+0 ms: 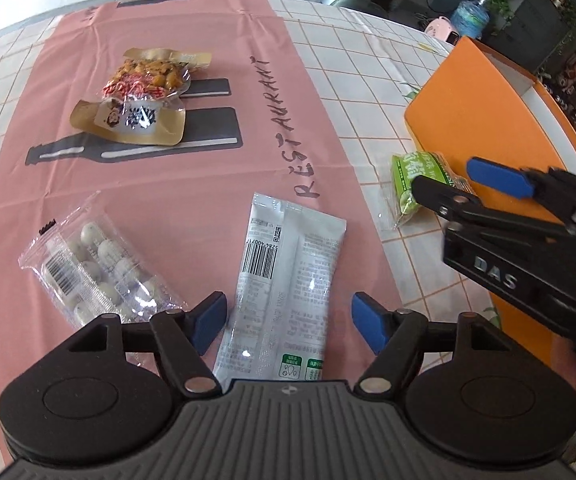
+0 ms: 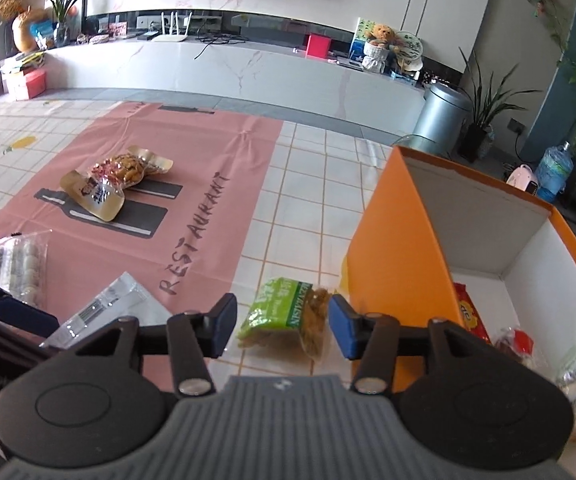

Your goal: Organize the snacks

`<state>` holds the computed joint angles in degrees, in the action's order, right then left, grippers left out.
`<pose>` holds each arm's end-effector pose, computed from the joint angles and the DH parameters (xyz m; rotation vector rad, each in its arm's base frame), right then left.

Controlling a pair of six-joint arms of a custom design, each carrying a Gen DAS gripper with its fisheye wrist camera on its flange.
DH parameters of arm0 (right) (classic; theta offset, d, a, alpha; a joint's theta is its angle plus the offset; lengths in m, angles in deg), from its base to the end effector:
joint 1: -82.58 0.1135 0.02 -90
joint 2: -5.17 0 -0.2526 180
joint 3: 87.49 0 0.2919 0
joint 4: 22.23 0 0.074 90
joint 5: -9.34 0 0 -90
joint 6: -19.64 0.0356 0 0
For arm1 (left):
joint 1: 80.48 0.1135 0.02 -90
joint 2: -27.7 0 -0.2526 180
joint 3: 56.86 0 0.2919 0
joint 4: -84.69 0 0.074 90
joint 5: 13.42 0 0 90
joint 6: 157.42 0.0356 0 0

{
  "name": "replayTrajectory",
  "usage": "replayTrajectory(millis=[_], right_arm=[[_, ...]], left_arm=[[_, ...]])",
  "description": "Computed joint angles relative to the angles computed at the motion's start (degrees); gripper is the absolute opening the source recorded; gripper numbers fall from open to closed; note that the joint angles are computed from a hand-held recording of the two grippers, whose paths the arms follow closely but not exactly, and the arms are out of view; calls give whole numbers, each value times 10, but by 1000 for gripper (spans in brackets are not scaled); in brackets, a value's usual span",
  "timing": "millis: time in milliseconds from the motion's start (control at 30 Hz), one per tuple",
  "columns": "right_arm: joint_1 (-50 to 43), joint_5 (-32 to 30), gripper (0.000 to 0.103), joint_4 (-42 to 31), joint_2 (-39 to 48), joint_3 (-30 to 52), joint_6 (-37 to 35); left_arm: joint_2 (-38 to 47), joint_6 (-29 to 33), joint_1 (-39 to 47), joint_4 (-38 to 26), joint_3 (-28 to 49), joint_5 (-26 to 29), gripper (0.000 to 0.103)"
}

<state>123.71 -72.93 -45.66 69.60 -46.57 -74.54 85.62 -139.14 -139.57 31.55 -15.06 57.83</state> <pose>0.1939 0.1630 0.1451 -0.8598 2.2249 0.1453 0.1148 -0.1695 0.1458 -0.3759 2.6595 -0.2622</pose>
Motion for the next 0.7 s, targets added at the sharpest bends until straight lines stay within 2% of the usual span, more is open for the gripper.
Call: replayTrajectory(millis=[200,367,533,633,667,700], right_arm=[[15,27,52,22,74,21,-7],[29,56,51,57,89,9,-18],[33,67,46,59,93,11,-20],[24,55,44,45,84,13,-10],[21,50,43,36,80,15,-4],[17,42,43,24,75,18,3]], left_arm=[[48,22,-6,-8,27,-13,84],[118,30,-21,-36,73,-28,84],[169,37,-39,-58,106,-44,83],[157,26,-39,-59,98,-47,70],[154,21,-40,-61,96,-50,62],[152,18,-40,-64,96,-53,58]])
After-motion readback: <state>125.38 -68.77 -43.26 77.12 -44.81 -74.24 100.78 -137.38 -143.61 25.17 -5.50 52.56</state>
